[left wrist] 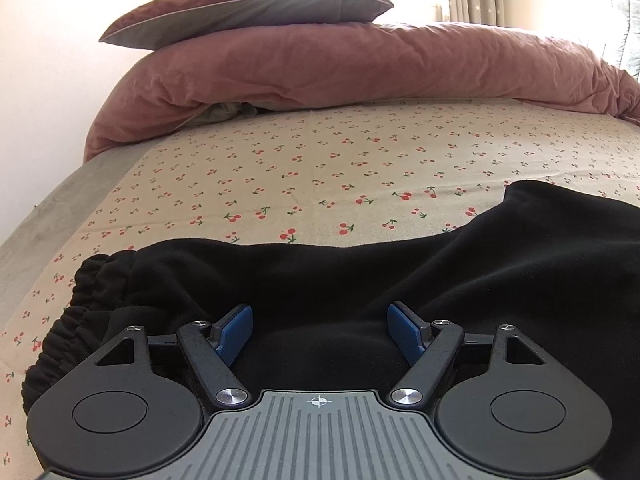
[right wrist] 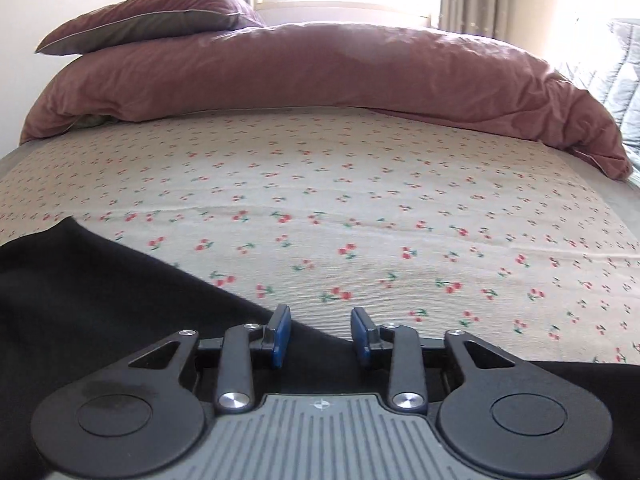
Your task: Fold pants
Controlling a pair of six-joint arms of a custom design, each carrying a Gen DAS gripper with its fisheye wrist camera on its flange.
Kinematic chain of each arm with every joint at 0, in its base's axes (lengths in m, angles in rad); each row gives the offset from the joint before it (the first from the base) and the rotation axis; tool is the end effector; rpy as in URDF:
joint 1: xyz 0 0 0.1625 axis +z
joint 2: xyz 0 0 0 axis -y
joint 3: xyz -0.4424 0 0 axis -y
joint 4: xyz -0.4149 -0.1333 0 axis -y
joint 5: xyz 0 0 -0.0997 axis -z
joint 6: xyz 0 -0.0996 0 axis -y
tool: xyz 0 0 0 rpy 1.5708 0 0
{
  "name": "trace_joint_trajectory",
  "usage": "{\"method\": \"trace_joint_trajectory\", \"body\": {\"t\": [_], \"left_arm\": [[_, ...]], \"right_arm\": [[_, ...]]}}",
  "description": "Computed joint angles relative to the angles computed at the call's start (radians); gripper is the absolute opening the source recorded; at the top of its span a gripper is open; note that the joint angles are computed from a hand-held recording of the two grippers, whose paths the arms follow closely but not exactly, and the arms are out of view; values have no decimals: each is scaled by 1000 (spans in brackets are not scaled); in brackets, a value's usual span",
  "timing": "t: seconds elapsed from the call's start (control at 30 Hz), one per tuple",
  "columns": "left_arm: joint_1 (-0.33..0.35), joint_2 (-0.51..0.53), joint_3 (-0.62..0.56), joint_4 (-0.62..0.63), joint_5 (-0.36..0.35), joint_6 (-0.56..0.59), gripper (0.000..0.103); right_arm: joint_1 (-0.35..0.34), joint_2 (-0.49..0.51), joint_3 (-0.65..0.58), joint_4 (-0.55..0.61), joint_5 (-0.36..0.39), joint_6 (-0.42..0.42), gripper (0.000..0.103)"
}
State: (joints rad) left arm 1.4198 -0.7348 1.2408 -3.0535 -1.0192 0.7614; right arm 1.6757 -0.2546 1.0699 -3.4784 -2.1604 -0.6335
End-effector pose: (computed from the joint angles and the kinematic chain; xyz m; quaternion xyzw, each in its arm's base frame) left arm 0.0605 -0.8359 0.2931 0.2596 0.8191 -0.3583 0.3650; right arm 0.1646 -0.8193 0.0223 0.1543 -0.8170 0.4149 0.3695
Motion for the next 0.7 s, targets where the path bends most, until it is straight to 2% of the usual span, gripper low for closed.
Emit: {"method": "trace_joint_trajectory", "body": {"t": [0.1,0.27,0.37,0.43,0.5,0.53,0.7], "left_arm": [[-13,-17,34,-35,-13,-24,75],[-34,-63,116,29,-207,-80,76],[-45,-57,138,118,-273,-90,76],[-52,-44,143,151,-259,-80,76],[-57,-28,169,96,-218,-11,77],[-56,-27,183,65,-221,18,78],[-46,-53,204,72,-229,2,78]], "right_arm": [[0,-57,101,-34,57,36,40],[16,-86,190,-29,154,8,41],[15,-91,223,-18,132,-12,41],[10,-92,238,-41,94,-38,41],[-7,-134,301,-80,93,-34,41],[-16,-150,318,-94,86,-23,41],[-67,-247,450,-229,25,28,41]]}}
